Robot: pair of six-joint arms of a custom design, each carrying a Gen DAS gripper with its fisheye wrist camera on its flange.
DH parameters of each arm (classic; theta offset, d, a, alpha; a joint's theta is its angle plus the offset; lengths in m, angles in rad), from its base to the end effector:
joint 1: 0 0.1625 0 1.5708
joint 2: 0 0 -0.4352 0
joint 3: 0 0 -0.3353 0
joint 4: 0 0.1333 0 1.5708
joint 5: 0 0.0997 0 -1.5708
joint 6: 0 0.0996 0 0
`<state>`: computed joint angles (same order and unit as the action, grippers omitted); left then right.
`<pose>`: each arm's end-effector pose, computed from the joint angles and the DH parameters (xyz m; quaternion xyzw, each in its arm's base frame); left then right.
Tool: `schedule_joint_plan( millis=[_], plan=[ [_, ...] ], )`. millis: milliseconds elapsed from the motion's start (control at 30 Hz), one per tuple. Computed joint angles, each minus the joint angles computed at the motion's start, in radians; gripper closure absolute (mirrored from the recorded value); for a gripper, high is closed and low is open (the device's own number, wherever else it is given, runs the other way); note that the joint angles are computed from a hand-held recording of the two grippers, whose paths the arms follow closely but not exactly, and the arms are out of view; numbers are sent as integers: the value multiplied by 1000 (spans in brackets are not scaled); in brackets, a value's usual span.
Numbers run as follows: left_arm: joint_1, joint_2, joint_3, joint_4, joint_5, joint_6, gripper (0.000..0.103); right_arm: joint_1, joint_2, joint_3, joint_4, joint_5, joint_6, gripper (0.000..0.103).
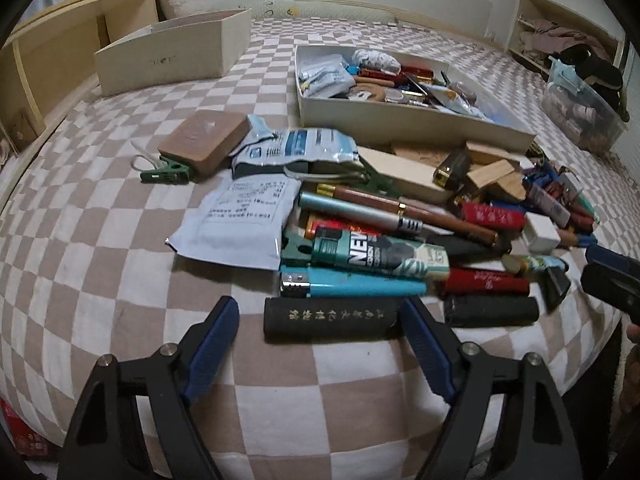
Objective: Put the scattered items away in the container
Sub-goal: 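Lower the left tool and grasp the black cylindrical handle, then lift the black handle with the left gripper toward the tray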
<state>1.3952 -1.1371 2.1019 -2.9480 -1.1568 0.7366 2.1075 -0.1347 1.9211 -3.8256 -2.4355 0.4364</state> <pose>0.0830 -0.5243 0.2382 0.3841 0.8785 -0.1368 0.2488 0.2937 -0.3811 -0.1192 -0.0528 -0.8870 0.3768 0.2617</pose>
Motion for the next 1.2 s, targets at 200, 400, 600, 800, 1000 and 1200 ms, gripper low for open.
schedule_joint_plan(
  millis=[200,400,600,800,1000,1200],
  plan=[
    [-6,5,19,-39,7,15,20,2,16,-25,-7,109,-51,0],
    [-21,31,63,-135,45,82,20,4,28,-41,-20,185,-98,0],
    [-6,19,28,-77,27,43,24,-14,27,-20,-89,282,-92,0],
    [8,14,-1,-48,22,27,24,-28,24,-19,-105,358,-77,0],
    [32,5,-34,-8,-4,6,24,-43,24,-33,-57,411,-81,0],
    [31,8,-28,-26,0,21,24,-94,38,-15,-57,410,9,0]
  ],
)
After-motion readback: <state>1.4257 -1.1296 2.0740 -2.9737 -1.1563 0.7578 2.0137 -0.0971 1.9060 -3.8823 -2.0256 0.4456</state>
